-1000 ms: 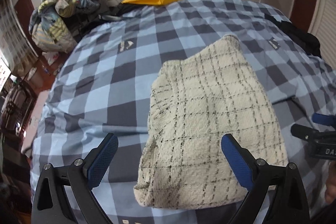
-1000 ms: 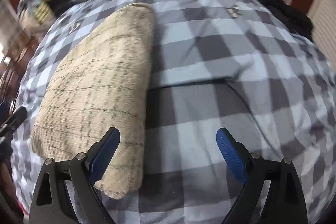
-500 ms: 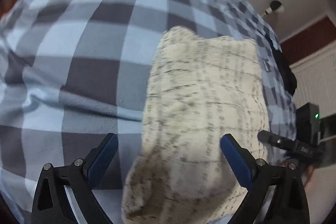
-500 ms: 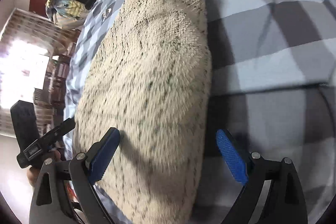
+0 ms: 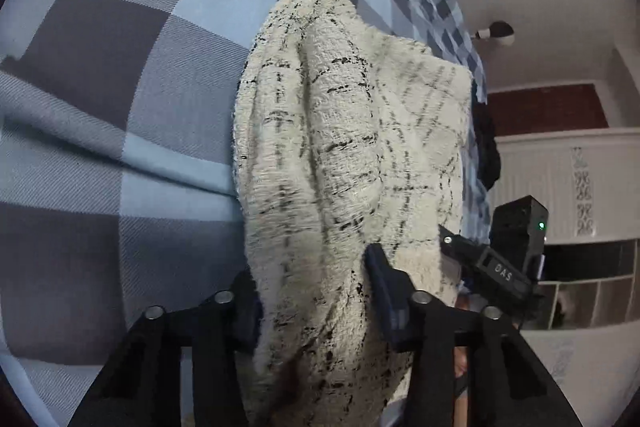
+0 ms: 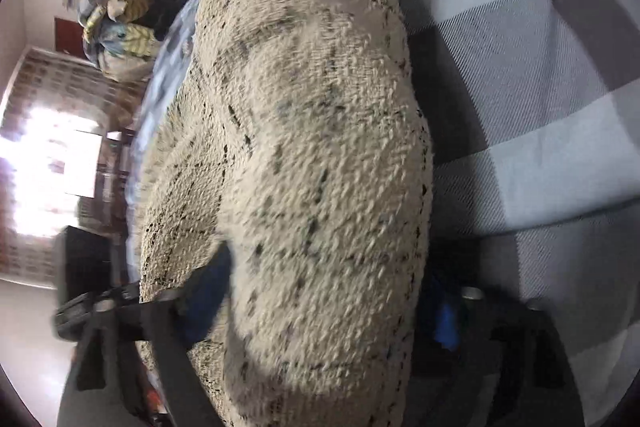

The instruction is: Fold small clothes

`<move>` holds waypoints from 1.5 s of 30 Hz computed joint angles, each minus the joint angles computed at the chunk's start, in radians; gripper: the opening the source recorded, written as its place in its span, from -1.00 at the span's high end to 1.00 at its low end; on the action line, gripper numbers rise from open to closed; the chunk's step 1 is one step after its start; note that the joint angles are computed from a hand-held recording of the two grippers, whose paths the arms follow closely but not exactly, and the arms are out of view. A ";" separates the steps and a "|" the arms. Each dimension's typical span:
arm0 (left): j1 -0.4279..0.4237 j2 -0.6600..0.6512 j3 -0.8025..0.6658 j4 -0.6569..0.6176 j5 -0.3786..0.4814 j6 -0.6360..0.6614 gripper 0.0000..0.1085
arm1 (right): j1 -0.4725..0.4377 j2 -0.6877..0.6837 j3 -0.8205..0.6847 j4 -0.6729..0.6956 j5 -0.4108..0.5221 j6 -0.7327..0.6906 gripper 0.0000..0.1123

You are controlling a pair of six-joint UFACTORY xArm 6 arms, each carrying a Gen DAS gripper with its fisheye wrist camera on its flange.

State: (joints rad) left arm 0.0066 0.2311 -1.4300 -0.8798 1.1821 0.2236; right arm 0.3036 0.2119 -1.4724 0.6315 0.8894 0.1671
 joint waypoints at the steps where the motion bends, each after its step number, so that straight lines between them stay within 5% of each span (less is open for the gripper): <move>1: 0.001 -0.010 0.012 -0.016 -0.006 -0.001 0.40 | 0.009 -0.007 -0.003 -0.020 0.001 0.010 0.03; 5: -0.033 -0.070 0.022 0.003 -0.037 0.030 0.63 | 0.035 -0.076 0.032 -0.097 -0.052 0.069 0.39; 8: -0.089 -0.105 0.000 0.013 -0.090 0.050 0.64 | 0.070 -0.157 0.075 -0.251 -0.128 0.118 0.43; 11: -0.160 -0.101 -0.045 0.001 -0.156 0.097 0.64 | 0.047 -0.210 0.054 -0.314 -0.088 0.151 0.43; 19: -0.298 0.114 -0.206 -0.099 -0.297 0.130 0.67 | -0.136 -0.276 0.084 -0.302 -0.009 0.154 0.42; 26: -0.262 0.202 -0.188 -0.212 -0.255 0.178 0.63 | -0.229 -0.246 0.208 -0.073 0.028 0.024 0.40; 28: -0.266 0.198 -0.214 -0.101 -0.244 0.106 0.44 | -0.246 -0.256 0.236 0.019 0.022 -0.015 0.35; 30: -0.307 0.127 -0.166 0.108 -0.357 0.077 0.01 | -0.283 -0.288 0.283 0.143 0.028 -0.027 0.29; 32: -0.341 0.056 -0.130 0.317 -0.444 0.065 -0.09 | -0.292 -0.345 0.324 0.148 0.015 0.061 0.21; 33: -0.346 0.021 -0.109 0.387 -0.460 0.061 -0.35 | -0.286 -0.387 0.338 0.087 0.006 0.117 0.21; 36: -0.362 -0.097 -0.046 0.599 -0.486 -0.013 -0.55 | -0.242 -0.487 0.300 -0.223 0.023 0.269 0.21; 39: -0.381 -0.229 0.005 0.808 -0.407 -0.156 -0.73 | -0.182 -0.605 0.273 -0.435 0.054 0.379 -0.25; 40: -0.383 -0.244 0.001 0.831 -0.389 -0.178 -0.77 | -0.159 -0.636 0.256 -0.520 0.081 0.424 -0.44; 45: -0.401 -0.475 0.157 0.849 -0.392 -0.197 -0.90 | -0.032 -0.778 0.168 -0.780 0.266 0.480 -0.47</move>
State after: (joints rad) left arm -0.3941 -0.2436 -1.2732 -0.0307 0.7897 0.0265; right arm 0.2719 -0.5659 -1.3042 -0.1480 1.1558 0.6469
